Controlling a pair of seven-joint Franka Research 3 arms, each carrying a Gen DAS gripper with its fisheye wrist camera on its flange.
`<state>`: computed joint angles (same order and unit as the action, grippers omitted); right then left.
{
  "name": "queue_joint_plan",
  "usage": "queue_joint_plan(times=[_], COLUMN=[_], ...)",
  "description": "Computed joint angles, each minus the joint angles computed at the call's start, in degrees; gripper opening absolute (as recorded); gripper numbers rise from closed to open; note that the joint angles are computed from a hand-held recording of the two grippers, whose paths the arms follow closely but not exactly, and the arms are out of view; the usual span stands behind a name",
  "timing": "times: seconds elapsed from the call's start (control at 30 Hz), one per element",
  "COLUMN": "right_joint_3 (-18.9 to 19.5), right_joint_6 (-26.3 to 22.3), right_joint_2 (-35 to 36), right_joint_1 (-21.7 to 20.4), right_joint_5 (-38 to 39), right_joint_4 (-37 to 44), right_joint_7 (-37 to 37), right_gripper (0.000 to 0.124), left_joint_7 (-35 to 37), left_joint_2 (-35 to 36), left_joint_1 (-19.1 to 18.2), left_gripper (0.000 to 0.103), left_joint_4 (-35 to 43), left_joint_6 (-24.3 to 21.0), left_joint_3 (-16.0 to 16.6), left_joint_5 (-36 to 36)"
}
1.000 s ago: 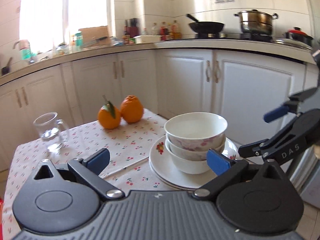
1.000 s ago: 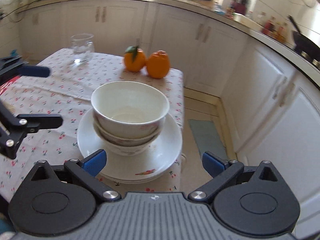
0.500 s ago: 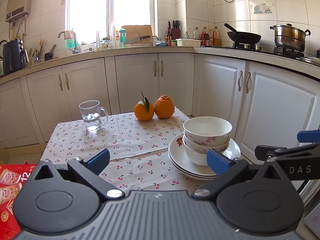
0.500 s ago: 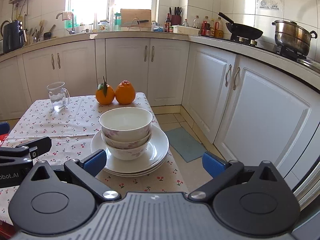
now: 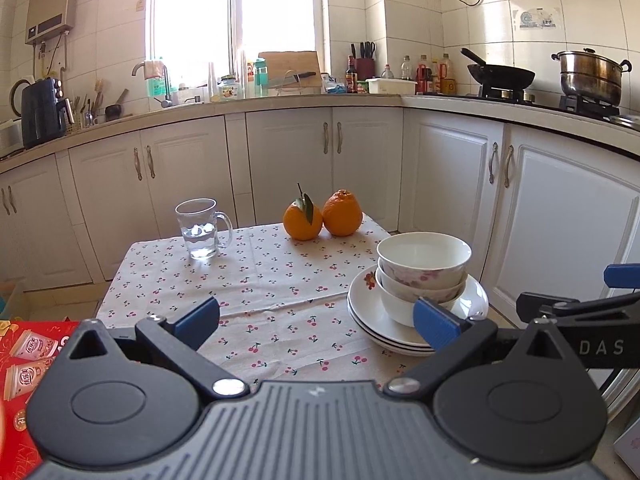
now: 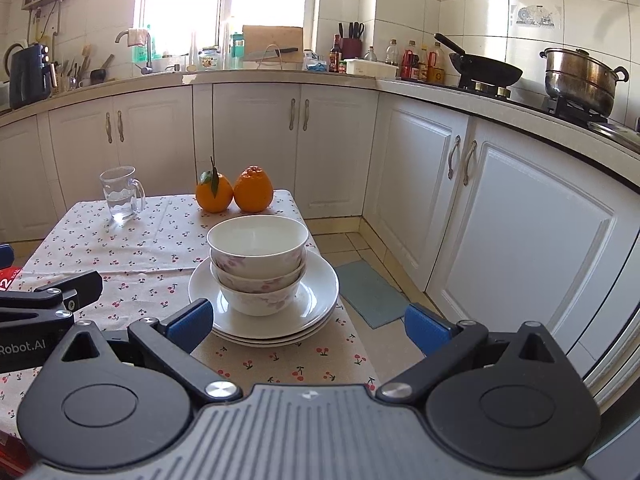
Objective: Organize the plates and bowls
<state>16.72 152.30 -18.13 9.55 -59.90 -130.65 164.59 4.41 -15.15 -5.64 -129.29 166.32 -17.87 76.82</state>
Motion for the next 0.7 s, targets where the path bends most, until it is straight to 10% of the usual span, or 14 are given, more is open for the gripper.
queue_joint_plan(times=[0.7], right_joint_3=[0.29], right_joint_6=[-0.77], right_joint_2=[-0.38], right_joint_1=[0.03], right_joint_5=[-0.51], right_joint_4=[-0.13], right_joint_7=[0.57], right_gripper=[0.103], left_joint_7=[2.01], left_joint_2=[-0.39], left_joint_1=[0.16], left_gripper=[0.102], left_joint_4=[-0.28], left_joint_6=[-0.19], left_joint_3=[-0.25], left_joint_5=[-2.7])
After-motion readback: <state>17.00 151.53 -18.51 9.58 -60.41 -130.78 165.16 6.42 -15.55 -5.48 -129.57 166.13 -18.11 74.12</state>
